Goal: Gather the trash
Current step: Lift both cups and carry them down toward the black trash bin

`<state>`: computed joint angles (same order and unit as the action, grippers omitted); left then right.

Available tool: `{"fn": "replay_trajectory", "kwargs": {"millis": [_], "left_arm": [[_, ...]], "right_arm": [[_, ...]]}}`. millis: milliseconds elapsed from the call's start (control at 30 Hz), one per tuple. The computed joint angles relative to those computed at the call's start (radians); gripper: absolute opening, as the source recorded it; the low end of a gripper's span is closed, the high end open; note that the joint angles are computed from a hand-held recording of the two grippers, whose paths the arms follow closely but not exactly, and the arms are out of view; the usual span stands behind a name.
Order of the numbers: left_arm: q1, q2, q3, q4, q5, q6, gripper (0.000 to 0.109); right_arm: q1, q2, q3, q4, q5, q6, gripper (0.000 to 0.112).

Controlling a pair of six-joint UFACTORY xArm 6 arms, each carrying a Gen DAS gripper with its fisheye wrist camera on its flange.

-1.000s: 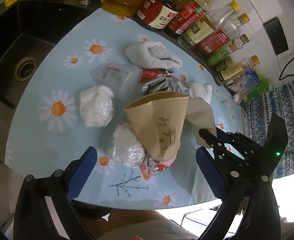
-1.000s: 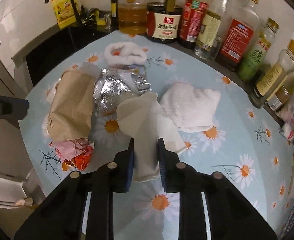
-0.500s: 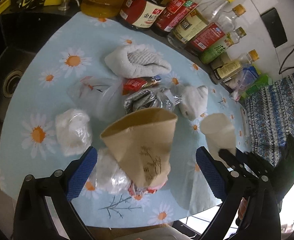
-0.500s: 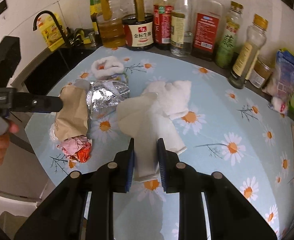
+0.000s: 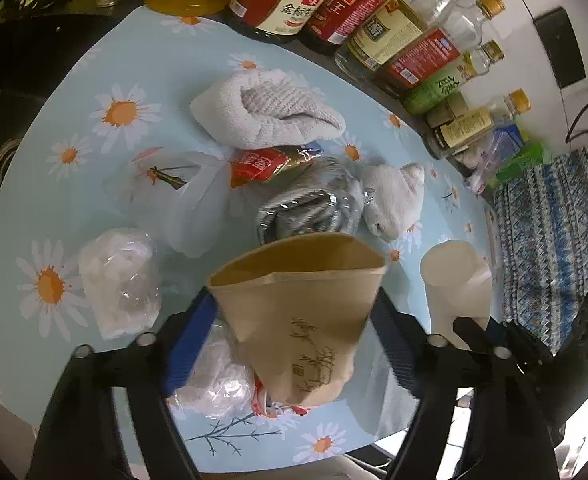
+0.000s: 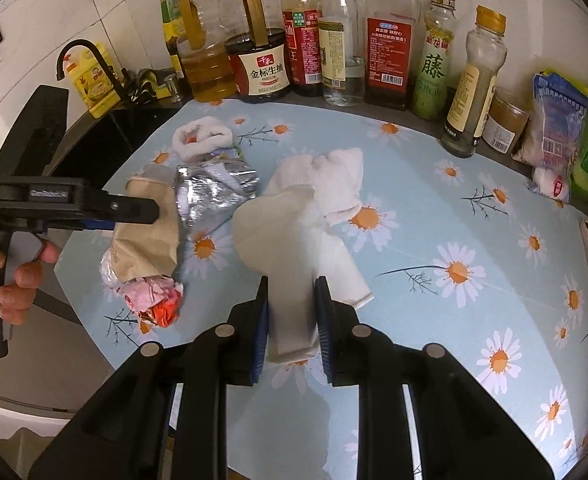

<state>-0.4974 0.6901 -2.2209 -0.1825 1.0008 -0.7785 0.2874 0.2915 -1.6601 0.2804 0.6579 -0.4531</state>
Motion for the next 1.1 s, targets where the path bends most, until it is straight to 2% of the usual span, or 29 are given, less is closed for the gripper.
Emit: {"fn": "replay_trajectory", "kwargs": {"millis": [500,767,1100], "left_arm": [[-0.009,-0.024,-0.005,0.055,-0.009,0.027,0.067],[-0.017,-0.154,0.152,0.083,-0.079,0.035,0.067],[-0.035,-0.382,0.466,0.079,-0.207,0.064,0.067]], "right_arm": [[0.014,-0.057,0.087,0.008,-0.049,0.023,0.023],[0.042,-0.126,0.182,0.018,-0.1,0.054,0.023],[0.11,-0.251,0.36,-0.023,-0.192,0.163,0.023]]}}
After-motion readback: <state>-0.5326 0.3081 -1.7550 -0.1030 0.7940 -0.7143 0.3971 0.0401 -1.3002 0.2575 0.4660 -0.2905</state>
